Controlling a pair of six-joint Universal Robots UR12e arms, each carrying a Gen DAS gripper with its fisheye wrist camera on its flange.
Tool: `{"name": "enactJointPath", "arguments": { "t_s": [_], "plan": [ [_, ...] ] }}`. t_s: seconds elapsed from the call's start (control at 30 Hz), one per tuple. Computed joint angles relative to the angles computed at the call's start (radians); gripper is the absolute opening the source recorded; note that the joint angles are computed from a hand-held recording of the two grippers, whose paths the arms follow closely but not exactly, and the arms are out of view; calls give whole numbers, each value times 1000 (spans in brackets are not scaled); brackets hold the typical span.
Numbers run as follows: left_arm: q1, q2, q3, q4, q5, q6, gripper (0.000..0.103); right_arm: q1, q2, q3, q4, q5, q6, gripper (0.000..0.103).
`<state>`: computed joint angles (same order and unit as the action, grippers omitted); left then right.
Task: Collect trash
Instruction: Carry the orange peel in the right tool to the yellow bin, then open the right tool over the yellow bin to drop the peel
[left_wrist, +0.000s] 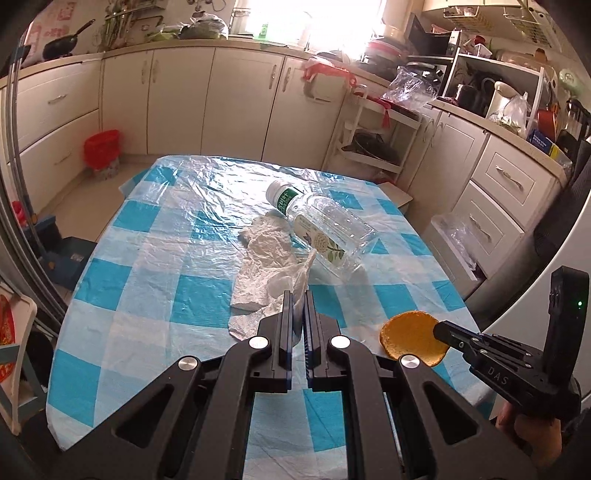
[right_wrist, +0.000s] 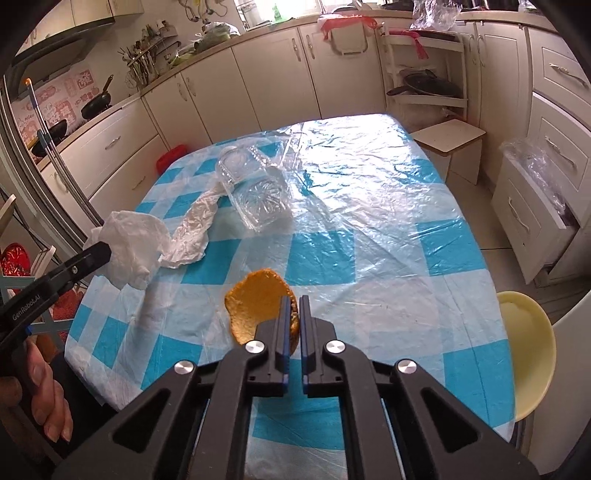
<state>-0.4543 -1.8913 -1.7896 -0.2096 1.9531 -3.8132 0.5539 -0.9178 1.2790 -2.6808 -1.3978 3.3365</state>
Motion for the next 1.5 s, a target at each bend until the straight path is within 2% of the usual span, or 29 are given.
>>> {"name": "enactJointPath", "arguments": {
  "t_s": [0.17,0.33,0.57,0.63,0.8,0.87,0.93,1.0,1.27,1.37,1.43,1.5],
  "plan": [
    [-2,0,6,-4,-16,-12,5,-12,-20,34,-57,-13,30,5],
    [-19,-17,41,-8,-32,14,5,-27,-48,76,-121,-56,58,5],
    [-41,-77,142,-12,-149,62,5,-69,-103,151,-179,-153,164,5],
    [-47,-100,181,-14,-189,73,5,-81,-119,158,-170,-183,166,5],
    [-66,-176,303,-22,-289,89,5,-108,-136,140,-64,-260,78,5],
    [-73,-205,349,-31,-324,86,5,-121,-140,149,-34,-277,79,5],
    [-78,-239,398,-51,-355,81,5,-137,-140,164,-6,-274,125,5],
    [-85,-277,452,-77,-381,76,5,-158,-135,169,32,-230,194,5],
    [-103,-409,630,-185,-465,57,5,-191,-115,144,151,-205,307,7],
    [-111,-453,694,-248,-468,64,5,-203,-120,159,132,-187,360,14],
    [-117,-482,738,-292,-463,73,5,-208,-128,176,89,-190,383,22],
    [-120,-502,773,-335,-451,78,5,-209,-134,187,45,-201,396,25]
  ]
}}
